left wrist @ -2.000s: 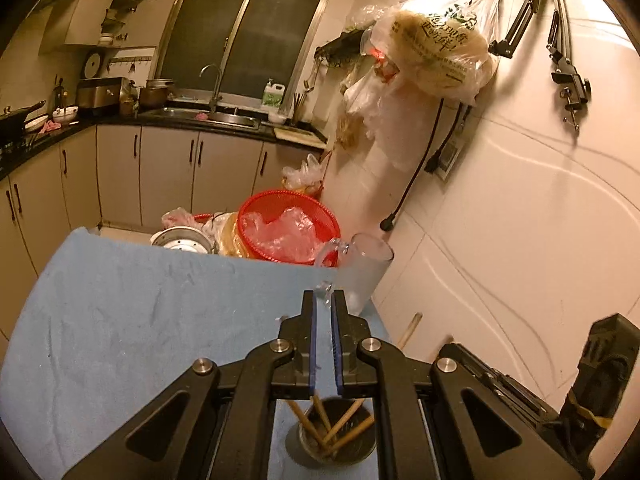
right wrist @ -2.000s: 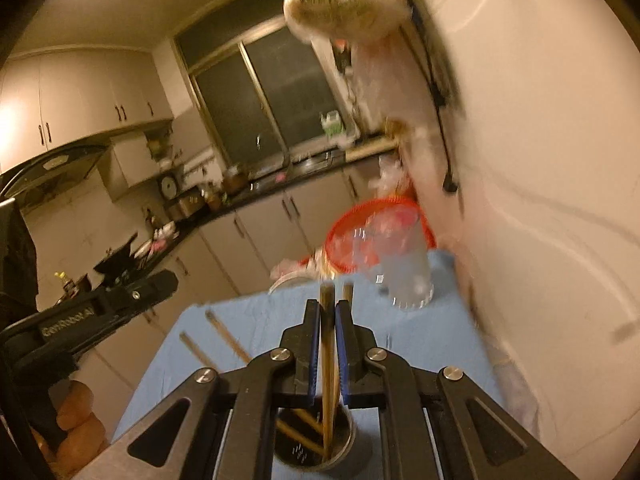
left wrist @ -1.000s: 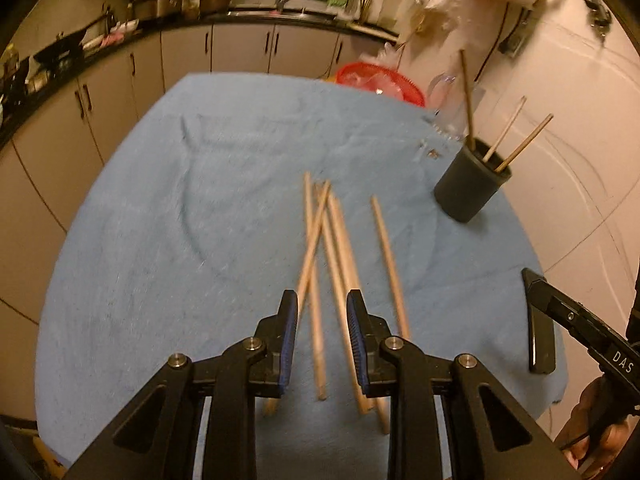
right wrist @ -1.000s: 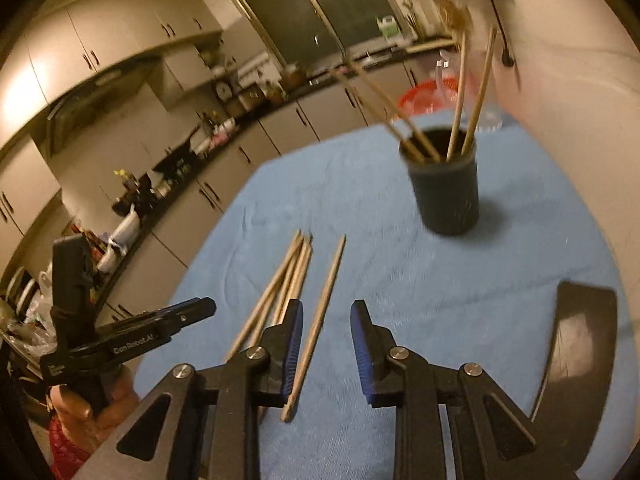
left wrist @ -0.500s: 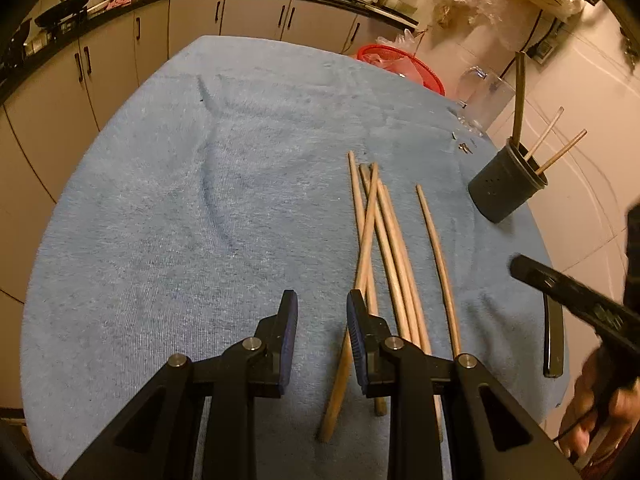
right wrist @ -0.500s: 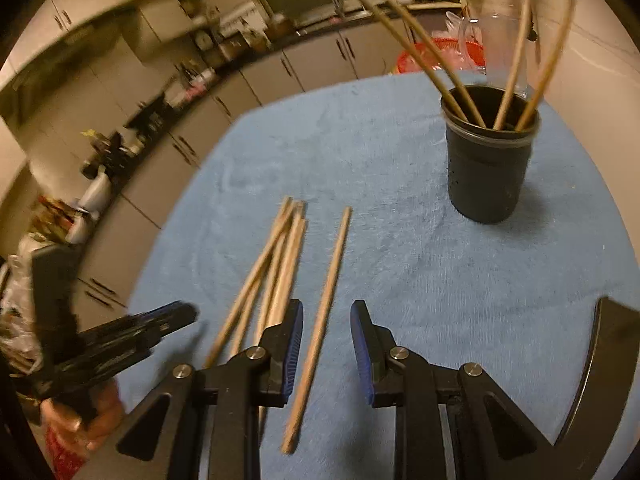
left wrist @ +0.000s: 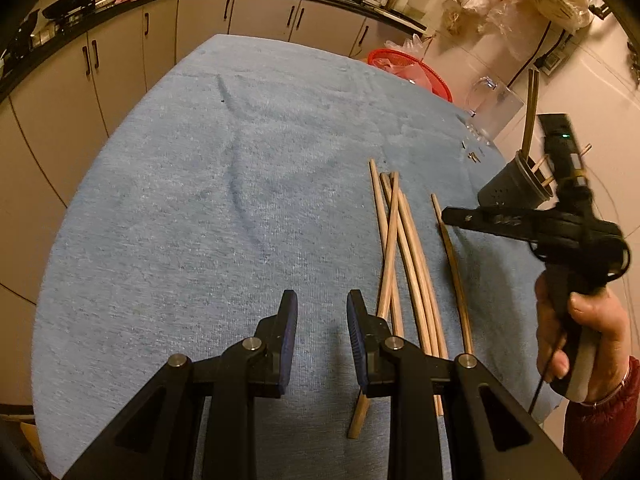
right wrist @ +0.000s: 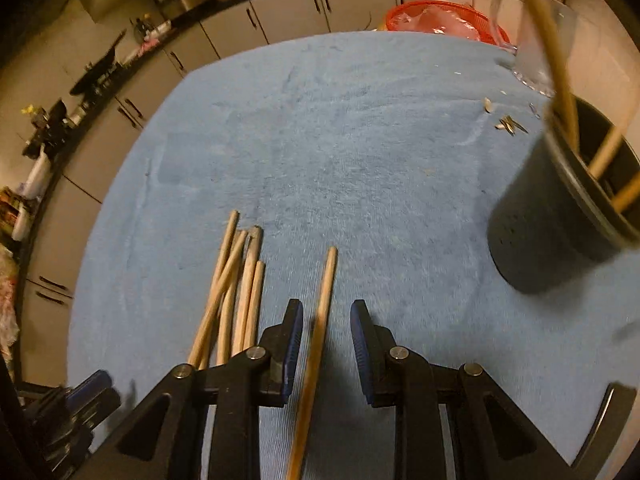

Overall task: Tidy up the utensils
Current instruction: 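Move both tools back over the chopstick pile on the towel, then close the left tool on chopsticks while the right tool grasps one chopstick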

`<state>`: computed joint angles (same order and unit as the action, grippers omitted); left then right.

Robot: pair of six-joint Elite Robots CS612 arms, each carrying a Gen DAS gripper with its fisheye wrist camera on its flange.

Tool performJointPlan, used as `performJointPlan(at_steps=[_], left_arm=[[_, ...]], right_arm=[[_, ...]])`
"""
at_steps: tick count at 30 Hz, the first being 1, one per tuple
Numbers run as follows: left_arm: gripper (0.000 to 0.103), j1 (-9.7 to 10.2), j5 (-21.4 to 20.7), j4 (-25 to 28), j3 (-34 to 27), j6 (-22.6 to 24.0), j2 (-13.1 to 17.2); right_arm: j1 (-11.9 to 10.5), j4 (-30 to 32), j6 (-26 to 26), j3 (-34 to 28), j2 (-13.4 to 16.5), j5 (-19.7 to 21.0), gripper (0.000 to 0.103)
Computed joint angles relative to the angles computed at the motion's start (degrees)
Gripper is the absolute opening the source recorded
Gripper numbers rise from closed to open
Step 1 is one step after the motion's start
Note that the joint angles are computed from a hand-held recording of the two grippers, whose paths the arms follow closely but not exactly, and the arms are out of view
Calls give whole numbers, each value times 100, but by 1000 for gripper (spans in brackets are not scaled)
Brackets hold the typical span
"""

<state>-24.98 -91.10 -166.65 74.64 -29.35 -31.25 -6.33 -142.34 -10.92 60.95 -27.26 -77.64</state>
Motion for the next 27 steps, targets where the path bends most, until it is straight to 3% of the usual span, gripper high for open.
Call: performJointPlan(at_steps=[2, 6, 11, 14, 16, 19, 20, 22, 24, 27], left_arm=[[25, 2, -23, 50, -57, 26, 13], [25, -13, 11, 251, -228, 176, 31], [25, -19, -102, 842, -914, 521, 303], [25, -23, -252, 1377, -1521, 687, 580], [25, -57, -75, 1791, -1978, 779, 798], [25, -55, -137, 2230, -2511, 903, 1066], [18, -70, -15, 2362, -2653, 844, 1137], [8, -87, 57, 2376, -2816, 955, 1228], [7, -94, 207, 2409, -2820, 902, 1219], [6, -49, 44, 2002, -2448, 829, 1048]], right_arm=[[26, 179, -26, -104, 67, -55, 28], [-2, 22, -151, 13, 44, 98, 8], [-165, -552, 59, 488, -160, 591, 7], [-237, -1002, 99, 816, -315, 785, 7], [-272, -1153, 86, 951, -385, 897, 7], [-298, -1253, 68, 1056, -436, 990, 7], [-316, -1247, 56, 1086, -454, 1030, 7], [-326, -1225, 39, 1123, -480, 1081, 7], [-369, -1234, 48, 1251, -565, 1157, 7], [-385, -1303, 61, 1330, -599, 1276, 7]])
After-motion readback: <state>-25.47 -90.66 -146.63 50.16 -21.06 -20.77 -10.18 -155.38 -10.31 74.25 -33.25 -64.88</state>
